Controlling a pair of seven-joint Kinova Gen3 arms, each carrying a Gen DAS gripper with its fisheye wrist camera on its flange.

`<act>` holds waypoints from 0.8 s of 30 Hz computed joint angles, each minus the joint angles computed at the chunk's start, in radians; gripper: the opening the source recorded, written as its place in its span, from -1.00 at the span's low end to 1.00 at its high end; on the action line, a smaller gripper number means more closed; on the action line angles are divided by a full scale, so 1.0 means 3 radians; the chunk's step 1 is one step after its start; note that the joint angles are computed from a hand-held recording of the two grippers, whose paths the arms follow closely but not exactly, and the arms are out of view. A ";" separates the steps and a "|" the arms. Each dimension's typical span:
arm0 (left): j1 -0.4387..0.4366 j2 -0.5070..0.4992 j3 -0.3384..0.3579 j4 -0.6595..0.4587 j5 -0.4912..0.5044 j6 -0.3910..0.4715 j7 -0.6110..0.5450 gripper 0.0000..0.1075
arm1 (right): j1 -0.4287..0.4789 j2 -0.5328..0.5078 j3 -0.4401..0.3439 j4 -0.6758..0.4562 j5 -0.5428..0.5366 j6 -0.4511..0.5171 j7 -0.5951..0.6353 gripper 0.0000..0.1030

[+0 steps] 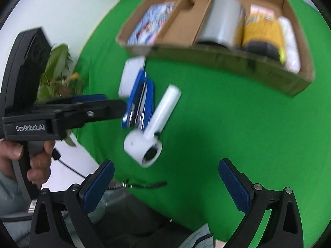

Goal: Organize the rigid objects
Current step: 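Withdraw the right tool and move it to the white hair dryer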

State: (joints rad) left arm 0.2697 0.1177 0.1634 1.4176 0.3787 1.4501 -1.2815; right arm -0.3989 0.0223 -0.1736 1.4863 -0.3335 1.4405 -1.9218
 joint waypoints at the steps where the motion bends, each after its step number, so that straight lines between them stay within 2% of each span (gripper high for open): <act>1: -0.0021 0.0048 0.0003 0.0066 0.0082 0.0018 -0.0079 0.52 | -0.0011 0.0007 -0.0011 0.0051 -0.0025 -0.0008 -0.0047 0.97; 5: -0.0136 0.0223 0.0015 0.0274 0.0484 0.0044 -0.0440 0.49 | -0.0032 -0.0019 -0.0022 0.0278 -0.0076 -0.0108 -0.0342 0.96; 10: -0.0137 0.0429 0.0091 0.0281 0.0692 0.0140 -0.0799 0.49 | -0.0066 -0.0067 -0.0044 0.0438 0.0021 -0.0143 -0.0760 0.95; 13: -0.0136 0.0514 0.0089 0.0227 0.0718 0.0195 -0.0856 0.49 | -0.0101 -0.0127 -0.0074 0.0492 0.0070 -0.0171 -0.0976 0.95; 19: -0.0369 0.0573 0.0043 0.0347 0.1088 0.0336 -0.1040 0.49 | -0.0163 -0.0209 -0.0131 0.0593 0.0089 -0.0298 -0.1165 0.95; 24: -0.0540 0.0542 -0.0027 0.0493 0.1291 0.0373 -0.1153 0.49 | -0.0340 -0.0199 -0.0273 0.0611 0.0315 -0.0568 -0.1336 0.95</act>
State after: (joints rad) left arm 0.1077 0.2804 0.1553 1.5655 0.7659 1.5622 -1.6274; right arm -0.5009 -0.0374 -0.2554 1.6696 -0.2391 1.2700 -2.3228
